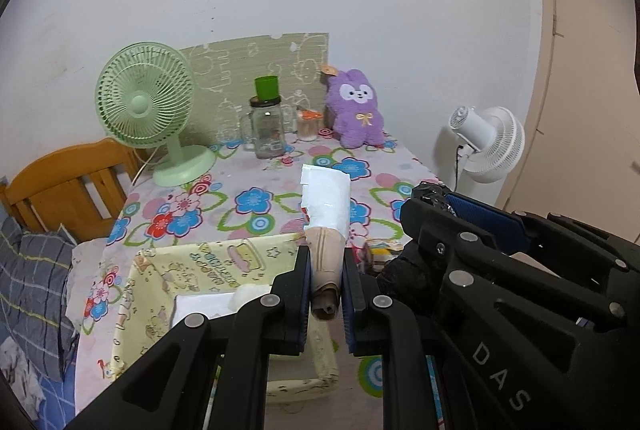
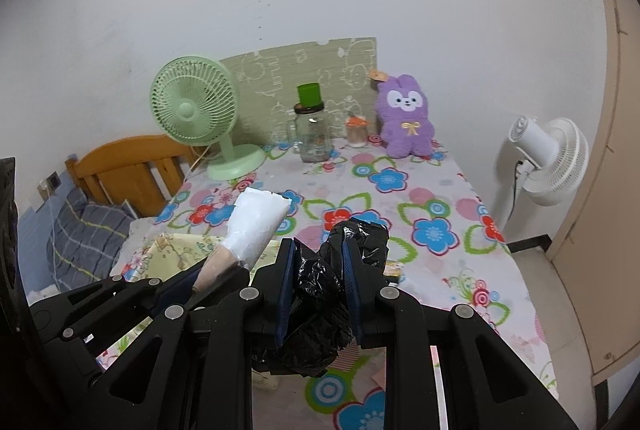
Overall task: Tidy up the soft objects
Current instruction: 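Lift and carry beige cloth with left tool and black bag with right tool over box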
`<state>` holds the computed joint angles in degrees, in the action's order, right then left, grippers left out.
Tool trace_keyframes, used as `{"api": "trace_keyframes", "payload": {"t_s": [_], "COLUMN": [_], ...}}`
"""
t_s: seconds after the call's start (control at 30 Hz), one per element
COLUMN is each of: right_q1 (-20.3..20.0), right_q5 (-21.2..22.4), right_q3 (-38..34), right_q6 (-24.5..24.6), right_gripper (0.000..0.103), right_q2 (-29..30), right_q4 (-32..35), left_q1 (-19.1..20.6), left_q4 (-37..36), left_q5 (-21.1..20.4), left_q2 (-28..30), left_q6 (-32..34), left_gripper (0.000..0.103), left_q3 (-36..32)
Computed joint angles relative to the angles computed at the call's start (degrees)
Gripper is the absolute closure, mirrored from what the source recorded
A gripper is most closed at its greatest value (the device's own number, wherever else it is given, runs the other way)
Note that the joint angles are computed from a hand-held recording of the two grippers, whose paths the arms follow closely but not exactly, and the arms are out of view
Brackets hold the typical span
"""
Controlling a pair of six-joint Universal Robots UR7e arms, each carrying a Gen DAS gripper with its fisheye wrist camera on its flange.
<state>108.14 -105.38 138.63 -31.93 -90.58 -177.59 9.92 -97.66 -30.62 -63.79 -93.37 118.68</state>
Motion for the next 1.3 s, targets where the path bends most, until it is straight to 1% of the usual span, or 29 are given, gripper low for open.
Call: {"api": "trace_keyframes", "payload": {"t_s": [0.3, 0.6, 1.03, 1.3], "right_q1": [2.1, 3.8, 5.2, 5.7], "right_q5": [0.6, 0.7, 0.3, 0.2], "right_q3": [-1.3, -2.2, -3.0, -4.6], "right_q6": [0.5, 1.0, 1.9, 1.8], "right_gripper": [0.077, 0.077, 0.077, 0.077], "right_q2": [3.5, 7.4, 13.8, 18.3], "right_q4": [0.5, 0.5, -0.1, 0.3], "left_q1": [0.0, 0.4, 2.0, 3.8], "left_q4": [5.7, 10.0, 12.0, 10.4], "left_q5": [0.0, -1.6, -5.3, -8.6], "left_q2": [-2.9, -5.6, -9.3, -11.2], "left_q6": [-5.2, -9.8, -12.9, -14.2], "left_gripper": [0.092, 0.092, 0.092, 0.092], "left_q3": [1.2, 2.8, 6.1, 8.8]}}
